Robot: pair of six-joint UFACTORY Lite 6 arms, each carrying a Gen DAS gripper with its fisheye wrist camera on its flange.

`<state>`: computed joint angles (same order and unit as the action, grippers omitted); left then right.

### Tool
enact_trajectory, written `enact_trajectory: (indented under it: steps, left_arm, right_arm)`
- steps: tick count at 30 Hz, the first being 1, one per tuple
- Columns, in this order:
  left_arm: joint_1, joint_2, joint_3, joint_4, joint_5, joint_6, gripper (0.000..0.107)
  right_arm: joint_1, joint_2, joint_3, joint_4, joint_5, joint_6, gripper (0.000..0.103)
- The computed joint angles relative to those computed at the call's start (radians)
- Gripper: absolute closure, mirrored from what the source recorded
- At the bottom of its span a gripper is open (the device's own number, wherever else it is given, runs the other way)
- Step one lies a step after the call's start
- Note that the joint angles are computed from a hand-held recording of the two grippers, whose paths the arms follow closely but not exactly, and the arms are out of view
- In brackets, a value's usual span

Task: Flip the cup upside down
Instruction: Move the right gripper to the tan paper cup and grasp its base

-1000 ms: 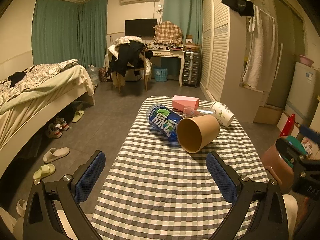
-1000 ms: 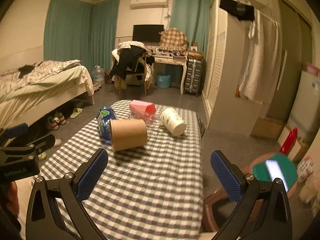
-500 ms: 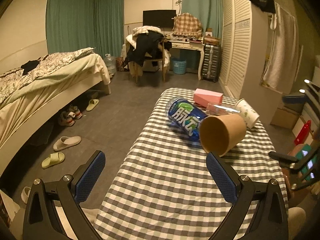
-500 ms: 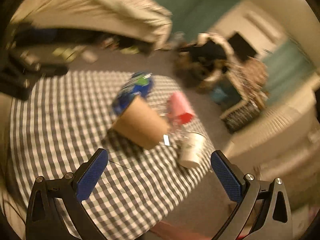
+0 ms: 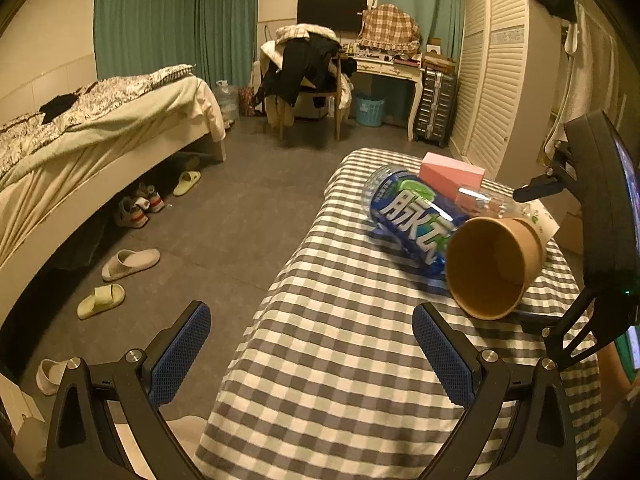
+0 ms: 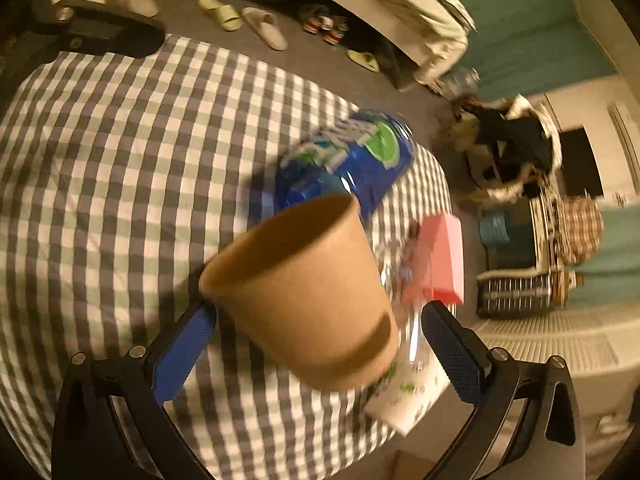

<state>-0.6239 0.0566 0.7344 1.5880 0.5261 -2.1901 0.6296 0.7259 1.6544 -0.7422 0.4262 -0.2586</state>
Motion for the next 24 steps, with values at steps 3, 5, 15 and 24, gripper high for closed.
enact_trajectory:
  steps: [3, 5, 15, 24]
  left_arm:
    - [0.027, 0.01, 0.001, 0.038, -0.016, -0.013, 0.004]
    - [0.045, 0.02, 0.006, 0.069, -0.033, -0.034, 0.004]
    - [0.063, -0.068, -0.075, 0.145, -0.055, -0.106, 0.004]
    - [0.021, -0.306, -0.235, 0.116, -0.062, -0.081, 0.004]
  right_arm:
    - [0.003, 0.08, 0.11, 0.098, 0.037, -0.116, 0.0]
    - [0.004, 0.145, 0.213, 0.152, 0.079, -0.182, 0.001]
    - [0.053, 0.174, 0.356, 0.243, 0.268, -0.109, 0.014]
    - [0.181, -0.048, 0.211, 0.346, 0.539, 0.13, 0.014]
